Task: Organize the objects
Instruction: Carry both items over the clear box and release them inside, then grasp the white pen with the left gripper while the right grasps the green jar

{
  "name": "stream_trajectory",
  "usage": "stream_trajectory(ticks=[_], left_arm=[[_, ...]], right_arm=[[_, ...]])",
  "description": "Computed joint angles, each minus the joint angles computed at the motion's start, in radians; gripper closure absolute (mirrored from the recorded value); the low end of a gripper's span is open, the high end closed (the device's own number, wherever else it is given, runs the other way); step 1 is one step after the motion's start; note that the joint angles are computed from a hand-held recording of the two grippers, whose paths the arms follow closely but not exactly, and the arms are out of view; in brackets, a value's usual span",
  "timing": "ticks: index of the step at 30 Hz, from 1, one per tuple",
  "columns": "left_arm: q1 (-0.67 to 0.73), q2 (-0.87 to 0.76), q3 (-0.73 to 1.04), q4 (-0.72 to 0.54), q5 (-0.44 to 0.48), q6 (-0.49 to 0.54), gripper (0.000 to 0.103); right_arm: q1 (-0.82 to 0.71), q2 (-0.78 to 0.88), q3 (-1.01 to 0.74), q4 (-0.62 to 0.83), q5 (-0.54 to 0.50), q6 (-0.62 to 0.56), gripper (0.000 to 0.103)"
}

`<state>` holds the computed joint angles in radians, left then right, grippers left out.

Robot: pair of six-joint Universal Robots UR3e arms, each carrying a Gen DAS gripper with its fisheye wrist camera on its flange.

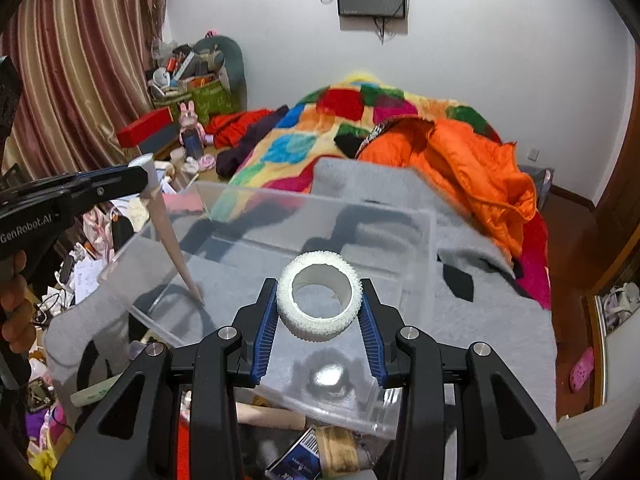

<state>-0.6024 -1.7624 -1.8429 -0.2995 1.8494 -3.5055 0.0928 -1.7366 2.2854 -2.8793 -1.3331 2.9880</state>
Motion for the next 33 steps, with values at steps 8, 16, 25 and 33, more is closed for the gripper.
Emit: stream_trajectory(ticks=[8,16,25,33], left_arm=[[0.018,-0.121,0.08,-0.023,-0.05,0.023,0.085],[-0.005,-0.105,0.034,-0.009,-0.056,0.03,0.085],[-0.065,0.045,-0.104,-0.006,-0.004,0.012,0.052],[-0.192,0.191,-0.23,-0.041,0.131,-0.055,0.035]], right_arm=[[0.099,0.13,-0.077,-0.027,-0.1,-0.003,0.068],[0.108,0.159,-0.09,-0.022,-0.108,-0.005,0.067],[0.1,0.018,-0.017,-0.02,-0.106,-0.005,0.042],[0.107,-0.264,0.124,0.001,-0.133,0.016,0.024]])
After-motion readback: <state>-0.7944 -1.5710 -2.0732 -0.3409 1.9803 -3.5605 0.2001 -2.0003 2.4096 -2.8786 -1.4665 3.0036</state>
